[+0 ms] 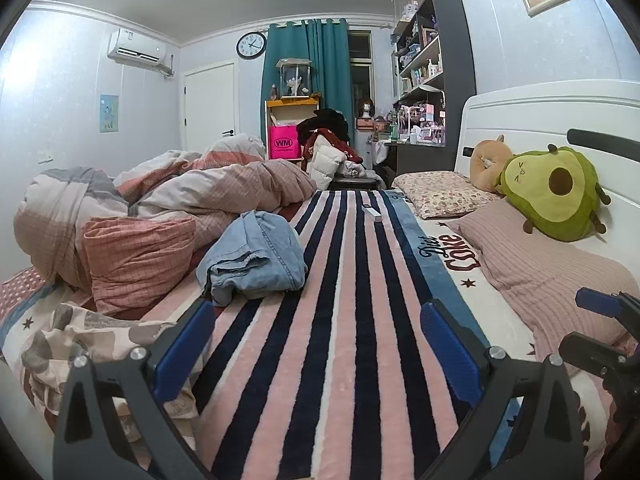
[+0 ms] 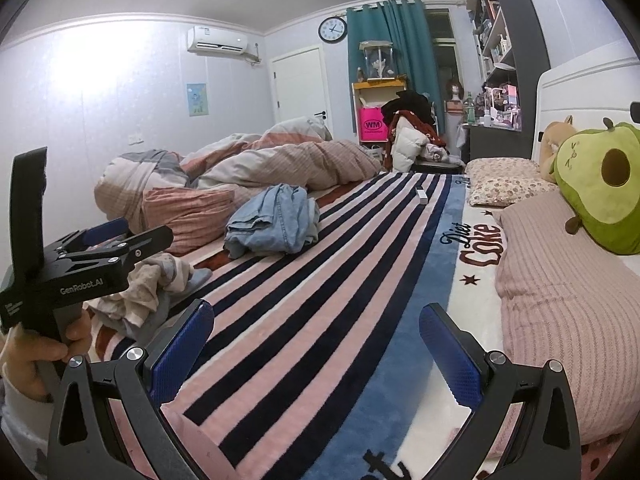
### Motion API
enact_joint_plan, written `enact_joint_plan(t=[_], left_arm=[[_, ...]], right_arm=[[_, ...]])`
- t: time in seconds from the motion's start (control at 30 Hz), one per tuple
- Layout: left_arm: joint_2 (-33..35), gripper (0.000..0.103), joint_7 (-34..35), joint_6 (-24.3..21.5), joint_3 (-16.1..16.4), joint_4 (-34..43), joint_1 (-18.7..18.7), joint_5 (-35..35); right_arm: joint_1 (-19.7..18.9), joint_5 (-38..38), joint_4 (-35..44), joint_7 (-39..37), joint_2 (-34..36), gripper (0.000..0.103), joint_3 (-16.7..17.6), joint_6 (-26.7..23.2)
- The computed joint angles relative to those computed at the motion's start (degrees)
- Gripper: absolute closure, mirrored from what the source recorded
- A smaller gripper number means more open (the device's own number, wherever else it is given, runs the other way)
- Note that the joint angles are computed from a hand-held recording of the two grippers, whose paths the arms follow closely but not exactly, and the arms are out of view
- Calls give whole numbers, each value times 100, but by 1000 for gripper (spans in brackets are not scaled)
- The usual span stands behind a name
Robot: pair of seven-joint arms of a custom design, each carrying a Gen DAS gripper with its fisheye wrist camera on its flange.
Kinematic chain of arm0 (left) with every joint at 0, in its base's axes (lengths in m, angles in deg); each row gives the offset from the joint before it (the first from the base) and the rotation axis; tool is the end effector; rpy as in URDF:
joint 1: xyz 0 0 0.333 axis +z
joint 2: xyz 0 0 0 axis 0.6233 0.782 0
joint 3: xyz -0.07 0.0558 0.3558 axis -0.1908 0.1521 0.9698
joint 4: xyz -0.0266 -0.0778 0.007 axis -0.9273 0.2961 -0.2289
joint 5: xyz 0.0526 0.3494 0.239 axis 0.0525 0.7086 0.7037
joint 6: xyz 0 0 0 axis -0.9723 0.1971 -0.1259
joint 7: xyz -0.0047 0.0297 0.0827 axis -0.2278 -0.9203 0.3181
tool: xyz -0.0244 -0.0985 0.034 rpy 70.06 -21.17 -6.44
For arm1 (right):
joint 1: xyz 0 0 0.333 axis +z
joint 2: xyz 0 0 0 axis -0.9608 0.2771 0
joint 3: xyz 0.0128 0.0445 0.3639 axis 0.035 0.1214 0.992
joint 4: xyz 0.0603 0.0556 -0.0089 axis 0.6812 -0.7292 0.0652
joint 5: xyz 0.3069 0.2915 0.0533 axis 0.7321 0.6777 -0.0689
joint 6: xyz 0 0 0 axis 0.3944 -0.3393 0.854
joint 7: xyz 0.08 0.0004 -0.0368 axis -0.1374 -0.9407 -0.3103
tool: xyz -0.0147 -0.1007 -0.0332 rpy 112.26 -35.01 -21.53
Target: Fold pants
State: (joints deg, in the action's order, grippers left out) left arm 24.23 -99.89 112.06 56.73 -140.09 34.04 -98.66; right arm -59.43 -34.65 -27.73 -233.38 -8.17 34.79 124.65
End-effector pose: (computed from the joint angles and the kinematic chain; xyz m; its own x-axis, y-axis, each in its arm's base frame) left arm 0.6657 -0.1141 0.5615 -0.3880 -0.9216 -0.0132 -0.3250 0.1502 -0.9337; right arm 0.5520 0.2511 0.5517 0.0688 -0.9946 -0.0782 -0.4134 0.0429 -0.9095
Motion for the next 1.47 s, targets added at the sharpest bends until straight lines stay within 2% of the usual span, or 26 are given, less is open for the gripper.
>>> enact_joint_plan(t=[1.47], left_arm=[[-140, 2, 136, -230, 79, -116, 7, -127]], right_arm=[[-13, -224, -66, 350, -98, 1, 14, -32]])
